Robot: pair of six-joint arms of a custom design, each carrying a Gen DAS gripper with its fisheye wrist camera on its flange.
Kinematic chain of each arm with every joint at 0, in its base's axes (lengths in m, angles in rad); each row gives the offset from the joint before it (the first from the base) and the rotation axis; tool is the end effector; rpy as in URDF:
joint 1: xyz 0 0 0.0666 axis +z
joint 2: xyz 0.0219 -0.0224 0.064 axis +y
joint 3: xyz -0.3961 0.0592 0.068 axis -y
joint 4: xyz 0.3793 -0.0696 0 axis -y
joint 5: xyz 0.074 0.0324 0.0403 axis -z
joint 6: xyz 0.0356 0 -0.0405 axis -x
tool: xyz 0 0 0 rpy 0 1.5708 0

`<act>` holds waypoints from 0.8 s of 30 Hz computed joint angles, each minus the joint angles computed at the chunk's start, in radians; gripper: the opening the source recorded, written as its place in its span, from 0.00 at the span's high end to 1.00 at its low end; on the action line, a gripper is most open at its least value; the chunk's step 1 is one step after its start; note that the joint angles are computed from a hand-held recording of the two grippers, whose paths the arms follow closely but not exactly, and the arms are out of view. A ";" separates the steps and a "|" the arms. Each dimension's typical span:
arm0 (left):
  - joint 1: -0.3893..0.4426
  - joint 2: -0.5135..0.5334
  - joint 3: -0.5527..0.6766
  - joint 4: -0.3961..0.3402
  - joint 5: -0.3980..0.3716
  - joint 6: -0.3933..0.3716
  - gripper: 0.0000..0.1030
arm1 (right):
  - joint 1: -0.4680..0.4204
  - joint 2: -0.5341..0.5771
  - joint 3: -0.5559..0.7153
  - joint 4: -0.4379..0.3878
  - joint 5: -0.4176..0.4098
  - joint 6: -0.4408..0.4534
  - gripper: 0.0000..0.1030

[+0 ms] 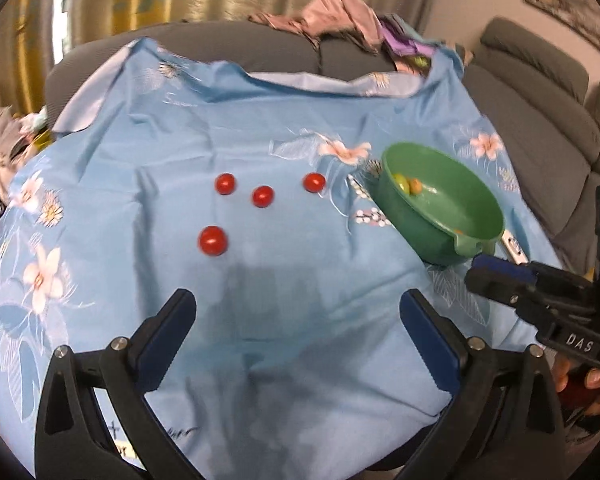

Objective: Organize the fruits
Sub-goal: 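Move both open tools back toward the red cherry tomatoes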

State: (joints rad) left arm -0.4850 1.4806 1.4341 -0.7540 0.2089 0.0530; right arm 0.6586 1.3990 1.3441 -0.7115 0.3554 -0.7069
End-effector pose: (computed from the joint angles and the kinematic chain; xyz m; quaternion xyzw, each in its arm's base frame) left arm 0.4462 -0.2439 0.4353 0.2358 0.8919 -0.1925 0.3345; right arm 0.3852 0.2819 0.4371 0.0910 0.9038 0.1169 0.4015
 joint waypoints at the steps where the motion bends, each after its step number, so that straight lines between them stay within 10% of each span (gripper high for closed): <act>1: 0.010 -0.022 -0.023 0.025 0.004 0.008 0.01 | 0.009 0.008 0.013 -0.006 0.001 0.007 0.70; 18: 0.126 -0.190 -0.184 0.302 0.093 0.114 0.01 | 0.065 0.119 0.153 -0.077 -0.003 0.060 0.70; 24: 0.130 -0.137 -0.139 0.205 0.199 0.071 0.00 | 0.055 0.130 0.151 -0.074 -0.019 0.041 0.70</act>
State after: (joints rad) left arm -0.3552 1.3434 1.2953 -0.5490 0.4082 0.1241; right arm 0.7132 1.5286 1.4955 -0.7853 0.3367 -0.6658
